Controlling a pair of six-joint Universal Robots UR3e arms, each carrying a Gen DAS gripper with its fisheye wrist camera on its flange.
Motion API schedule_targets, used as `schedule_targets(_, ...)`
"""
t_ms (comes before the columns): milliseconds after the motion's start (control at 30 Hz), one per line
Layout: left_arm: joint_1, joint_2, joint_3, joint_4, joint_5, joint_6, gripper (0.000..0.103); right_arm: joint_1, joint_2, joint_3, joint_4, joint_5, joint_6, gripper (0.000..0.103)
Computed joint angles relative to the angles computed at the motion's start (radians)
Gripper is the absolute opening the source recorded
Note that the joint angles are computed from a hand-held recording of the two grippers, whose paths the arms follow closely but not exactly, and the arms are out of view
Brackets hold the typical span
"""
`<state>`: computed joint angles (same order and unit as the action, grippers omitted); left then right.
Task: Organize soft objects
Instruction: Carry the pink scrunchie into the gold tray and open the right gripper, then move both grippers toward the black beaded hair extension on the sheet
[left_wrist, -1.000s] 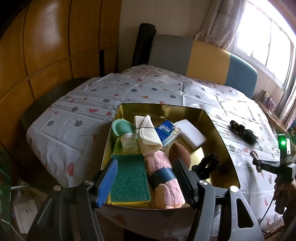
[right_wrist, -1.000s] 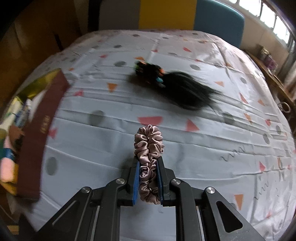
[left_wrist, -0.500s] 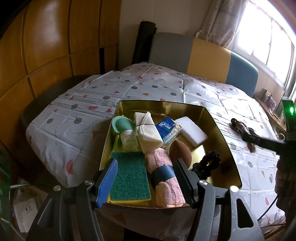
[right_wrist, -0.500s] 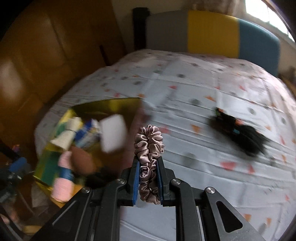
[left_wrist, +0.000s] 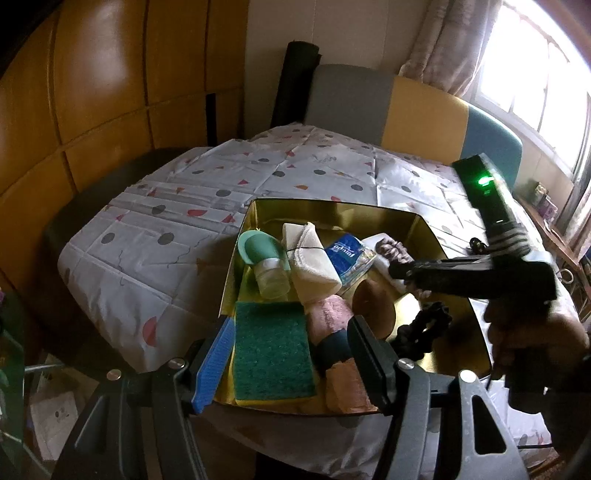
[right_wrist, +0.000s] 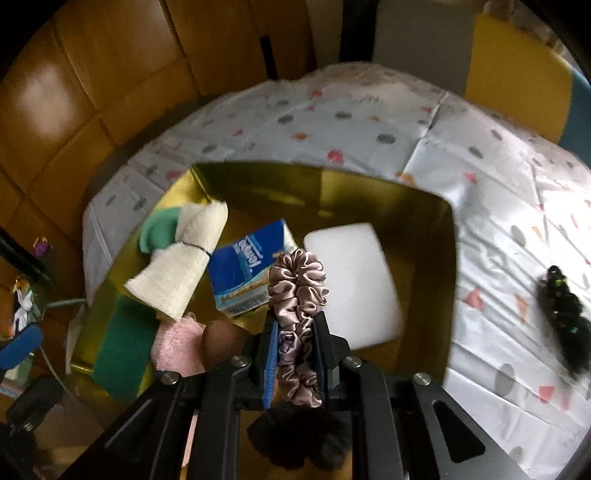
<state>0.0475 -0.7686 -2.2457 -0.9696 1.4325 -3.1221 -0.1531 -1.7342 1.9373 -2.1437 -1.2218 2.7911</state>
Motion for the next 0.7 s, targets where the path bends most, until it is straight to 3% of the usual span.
schedule_targets(233, 0.033, 0.012, -0.012, -0.01, -0.025, 0.012, 0.064, 0.006, -0.03, 0.068, -0.041, -0.011, 0.001, 0.028)
schedule_targets(433, -0.002, -0.001, -0.01, 0.004, -0.004, -0.002, 0.064, -0.073, -0.14, 0.105, 0.016, 0.071, -0.018, 0.054)
schedule_targets(700, -0.045, 0.0, 0.006, 0.004, 0.026, -0.019, 0.064, -0.166, -0.304, 0.143, 0.08, 0.123, -0.067, 0.055)
